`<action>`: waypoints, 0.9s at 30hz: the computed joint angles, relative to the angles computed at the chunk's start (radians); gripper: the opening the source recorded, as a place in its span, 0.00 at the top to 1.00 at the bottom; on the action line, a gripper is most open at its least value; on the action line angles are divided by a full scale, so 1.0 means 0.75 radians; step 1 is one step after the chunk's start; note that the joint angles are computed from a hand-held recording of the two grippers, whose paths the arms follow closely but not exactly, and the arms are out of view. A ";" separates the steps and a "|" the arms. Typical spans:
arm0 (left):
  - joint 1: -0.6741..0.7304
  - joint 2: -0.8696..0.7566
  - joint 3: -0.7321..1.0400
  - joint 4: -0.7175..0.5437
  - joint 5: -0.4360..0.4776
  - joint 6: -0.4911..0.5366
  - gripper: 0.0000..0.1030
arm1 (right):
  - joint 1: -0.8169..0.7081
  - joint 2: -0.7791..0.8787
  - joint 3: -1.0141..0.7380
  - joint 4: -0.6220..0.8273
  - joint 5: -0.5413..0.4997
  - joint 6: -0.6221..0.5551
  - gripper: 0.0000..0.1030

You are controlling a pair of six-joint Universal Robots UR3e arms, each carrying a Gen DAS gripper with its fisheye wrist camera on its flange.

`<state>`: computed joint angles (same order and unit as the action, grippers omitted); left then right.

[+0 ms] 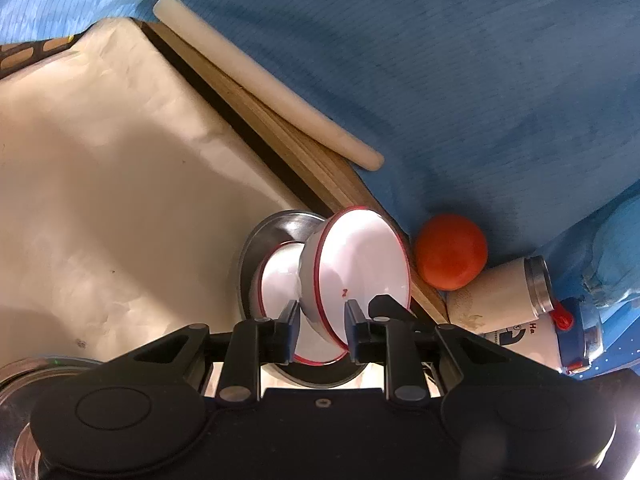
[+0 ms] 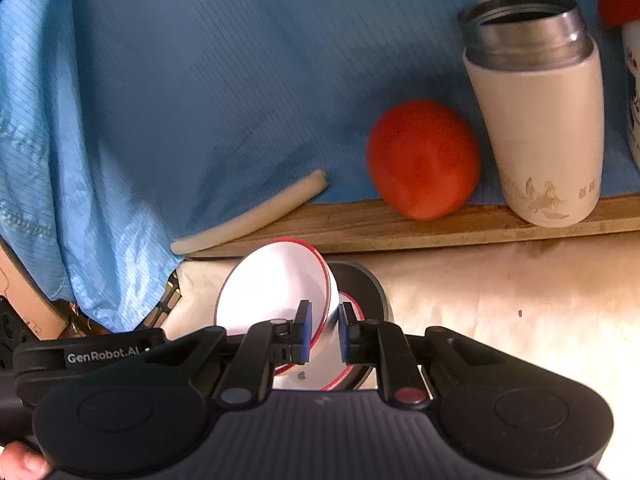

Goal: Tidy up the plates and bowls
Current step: 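Carry the second white bowl over the steel bowl holding the first, then lower the second white bowl into the first white bowl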

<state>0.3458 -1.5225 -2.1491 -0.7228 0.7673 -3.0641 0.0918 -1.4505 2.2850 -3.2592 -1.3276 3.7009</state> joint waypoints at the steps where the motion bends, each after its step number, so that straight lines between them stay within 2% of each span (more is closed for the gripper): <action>1: 0.000 -0.008 0.006 -0.002 0.002 -0.002 0.76 | -0.003 0.000 0.003 0.003 0.005 -0.001 0.85; 15: -0.026 -0.058 0.036 0.020 0.023 -0.036 0.74 | 0.002 0.065 -0.016 -0.037 0.010 -0.007 0.85; 27: -0.042 -0.080 0.047 0.034 0.032 -0.055 0.73 | -0.041 0.066 0.036 -0.089 0.069 -0.016 0.84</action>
